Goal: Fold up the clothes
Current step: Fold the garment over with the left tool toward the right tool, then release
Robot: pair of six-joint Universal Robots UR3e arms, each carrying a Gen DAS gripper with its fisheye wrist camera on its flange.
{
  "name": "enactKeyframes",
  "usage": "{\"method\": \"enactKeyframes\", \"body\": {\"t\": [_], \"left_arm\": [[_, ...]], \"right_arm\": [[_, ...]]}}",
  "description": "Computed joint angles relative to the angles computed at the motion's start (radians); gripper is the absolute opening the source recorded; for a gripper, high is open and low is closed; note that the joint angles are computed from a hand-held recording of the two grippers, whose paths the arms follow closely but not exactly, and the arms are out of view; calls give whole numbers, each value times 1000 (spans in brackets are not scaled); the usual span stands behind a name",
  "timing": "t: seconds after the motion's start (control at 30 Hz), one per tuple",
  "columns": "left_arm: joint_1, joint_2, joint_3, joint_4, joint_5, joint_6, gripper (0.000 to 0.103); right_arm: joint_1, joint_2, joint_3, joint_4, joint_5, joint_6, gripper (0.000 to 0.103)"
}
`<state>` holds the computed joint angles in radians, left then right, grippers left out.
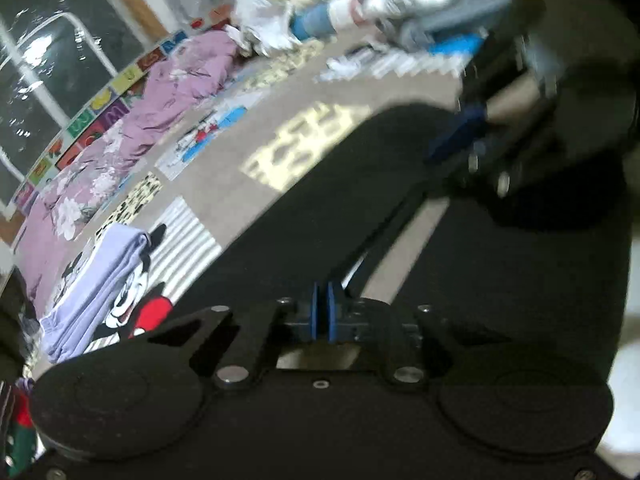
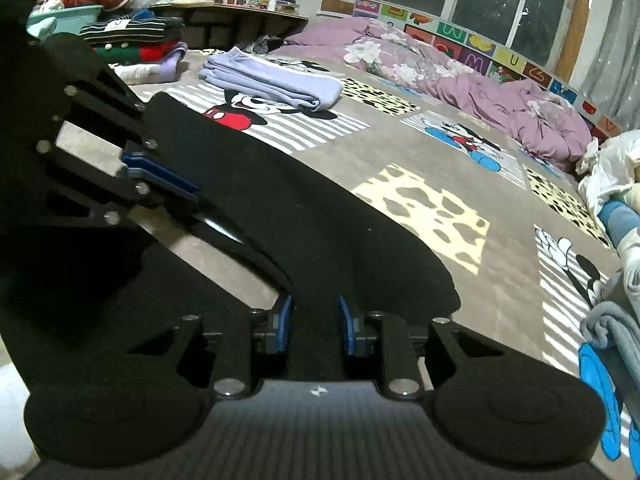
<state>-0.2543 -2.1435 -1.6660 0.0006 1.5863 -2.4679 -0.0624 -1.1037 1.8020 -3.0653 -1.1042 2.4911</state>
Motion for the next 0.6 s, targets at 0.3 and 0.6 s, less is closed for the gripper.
{"method": "enactKeyframes", "body": {"t": [0.3, 0.6], "left_arm": [[84, 98, -52, -92, -143, -39, 8], [138, 23, 113, -271, -244, -335, 8]], "right_arm": [[-125, -66, 43, 64, 242, 98, 26], [37, 80, -65, -10, 37, 125, 28]]}}
